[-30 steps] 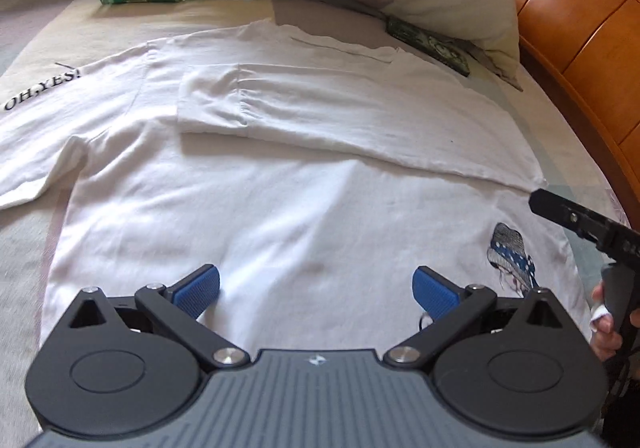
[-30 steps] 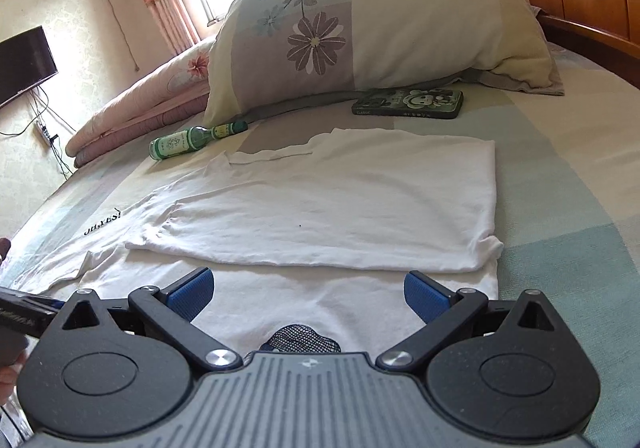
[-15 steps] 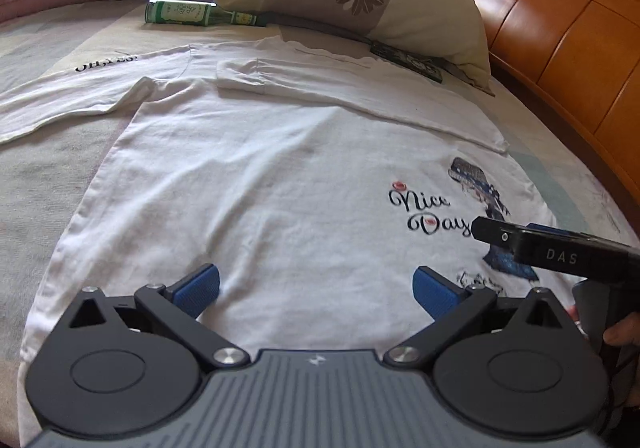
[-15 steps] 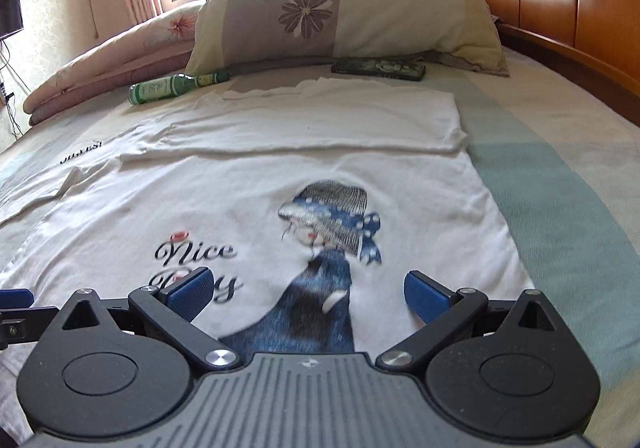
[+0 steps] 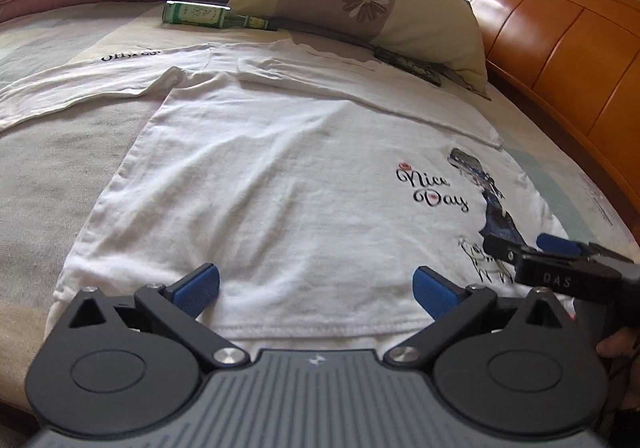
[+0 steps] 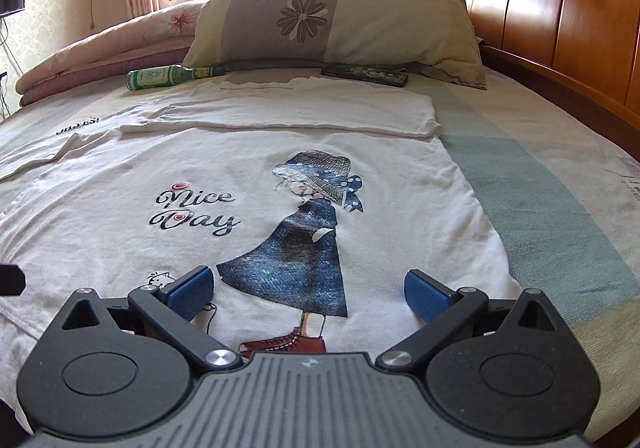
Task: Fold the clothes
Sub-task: 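Move both open tools back over the shirt front, checking the fold, then move the open left tool toward the sleeve printed 'OH,YES!'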
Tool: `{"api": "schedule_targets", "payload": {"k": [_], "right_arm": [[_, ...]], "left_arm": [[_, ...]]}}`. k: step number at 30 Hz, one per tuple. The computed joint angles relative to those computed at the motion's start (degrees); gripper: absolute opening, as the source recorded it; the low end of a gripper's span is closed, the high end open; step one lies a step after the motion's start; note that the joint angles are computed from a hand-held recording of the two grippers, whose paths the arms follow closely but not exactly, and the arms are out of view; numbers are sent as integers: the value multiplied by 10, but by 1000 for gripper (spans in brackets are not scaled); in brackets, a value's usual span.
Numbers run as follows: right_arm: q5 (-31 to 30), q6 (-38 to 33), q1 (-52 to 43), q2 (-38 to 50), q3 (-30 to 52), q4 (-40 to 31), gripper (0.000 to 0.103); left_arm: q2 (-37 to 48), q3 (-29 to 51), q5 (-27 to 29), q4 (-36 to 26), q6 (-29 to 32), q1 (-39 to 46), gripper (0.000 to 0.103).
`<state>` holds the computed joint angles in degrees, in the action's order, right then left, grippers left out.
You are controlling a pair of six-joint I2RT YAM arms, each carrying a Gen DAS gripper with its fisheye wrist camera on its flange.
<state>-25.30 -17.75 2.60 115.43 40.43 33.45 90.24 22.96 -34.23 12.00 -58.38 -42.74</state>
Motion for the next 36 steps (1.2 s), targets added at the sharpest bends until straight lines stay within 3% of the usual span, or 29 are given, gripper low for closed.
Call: {"api": "schedule_targets", "payload": {"k": [6, 10, 14, 16, 21, 25, 28, 33, 36], "right_arm": [[8, -4, 4, -7, 7, -24, 103], [10, -6, 5, -11, 12, -37, 103], [5, -11, 1, -15, 17, -57, 103], [4, -12, 1, -18, 23, -71, 103], [3, 0, 5, -27, 31, -96, 103], [-4, 14, 10, -38, 19, -76, 103], [5, 27, 13, -45, 7, -49, 103], [14, 63, -34, -37, -1, -46, 103], [-18, 83, -78, -50, -31, -20, 103]], "left_arm": [[-49, -5, 48, 17, 75, 71, 102], [-7, 54, 87, 14, 146, 168, 102], [53, 81, 152, 32, 149, 226, 102], [64, 66, 140, 55, 145, 219, 102], [18, 59, 142, -11, 163, 208, 102], [11, 55, 134, 12, 199, 236, 102], [38, 62, 157, 29, 201, 250, 102], [57, 42, 141, 79, 216, 235, 102], [49, 20, 147, 116, 214, 241, 102]]}}
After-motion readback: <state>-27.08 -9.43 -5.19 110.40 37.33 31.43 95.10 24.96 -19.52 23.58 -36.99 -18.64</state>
